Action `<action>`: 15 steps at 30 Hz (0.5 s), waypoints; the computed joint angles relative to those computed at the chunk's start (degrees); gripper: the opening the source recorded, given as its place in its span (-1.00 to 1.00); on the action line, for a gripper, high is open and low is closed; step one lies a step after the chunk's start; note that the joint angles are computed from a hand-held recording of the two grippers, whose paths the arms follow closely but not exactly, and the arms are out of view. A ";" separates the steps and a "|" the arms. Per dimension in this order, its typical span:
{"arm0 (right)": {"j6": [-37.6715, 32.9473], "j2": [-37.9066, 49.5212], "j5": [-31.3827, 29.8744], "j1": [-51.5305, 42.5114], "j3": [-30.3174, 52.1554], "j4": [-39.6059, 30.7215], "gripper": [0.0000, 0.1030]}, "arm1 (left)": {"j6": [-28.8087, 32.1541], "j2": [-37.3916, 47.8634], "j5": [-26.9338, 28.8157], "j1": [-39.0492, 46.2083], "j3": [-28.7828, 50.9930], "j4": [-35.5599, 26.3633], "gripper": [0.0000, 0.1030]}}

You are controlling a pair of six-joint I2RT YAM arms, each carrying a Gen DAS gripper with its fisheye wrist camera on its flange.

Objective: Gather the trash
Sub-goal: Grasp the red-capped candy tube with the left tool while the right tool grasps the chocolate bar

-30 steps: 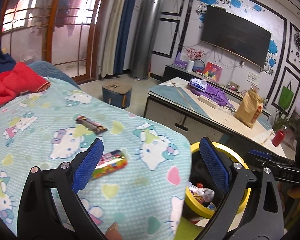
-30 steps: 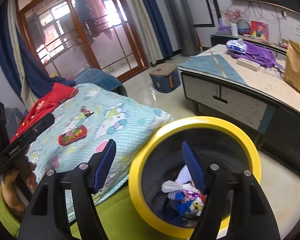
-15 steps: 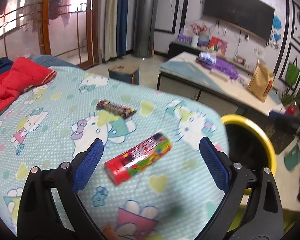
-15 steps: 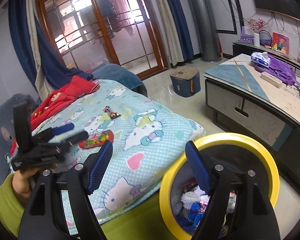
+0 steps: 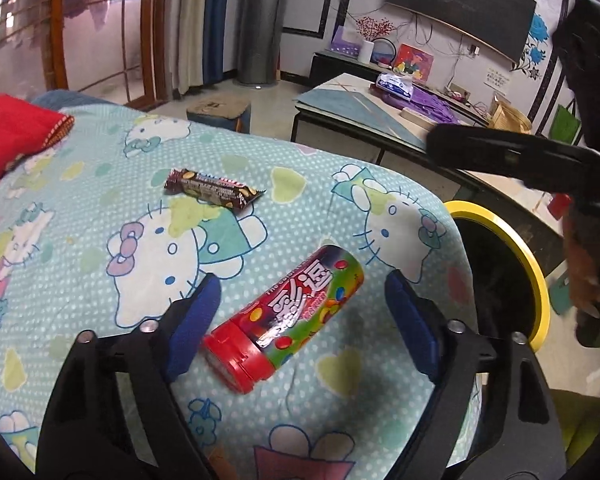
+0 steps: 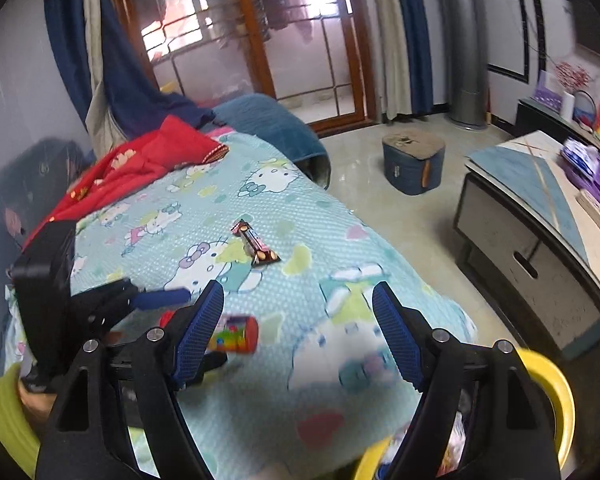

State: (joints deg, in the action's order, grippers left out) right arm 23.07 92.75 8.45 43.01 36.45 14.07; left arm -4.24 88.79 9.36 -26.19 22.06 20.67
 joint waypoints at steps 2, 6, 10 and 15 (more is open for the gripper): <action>-0.36 3.99 -2.60 -1.65 3.53 -0.67 0.44 | -0.27 1.39 2.01 1.16 0.48 0.27 0.34; -1.82 11.45 -6.11 -3.80 10.60 -2.85 0.44 | -0.29 2.25 5.16 3.10 0.57 0.41 0.26; -3.51 17.37 -7.23 -3.66 17.49 -6.06 0.43 | -0.03 3.06 6.23 3.38 0.90 -0.64 0.18; -6.81 23.43 -7.03 -2.47 26.34 -11.07 0.30 | 0.15 3.25 7.72 4.50 0.56 -1.10 -0.05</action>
State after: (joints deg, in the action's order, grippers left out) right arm 16.27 116.18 1.42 40.54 62.79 3.00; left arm -4.10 92.04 17.07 -21.69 22.62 19.57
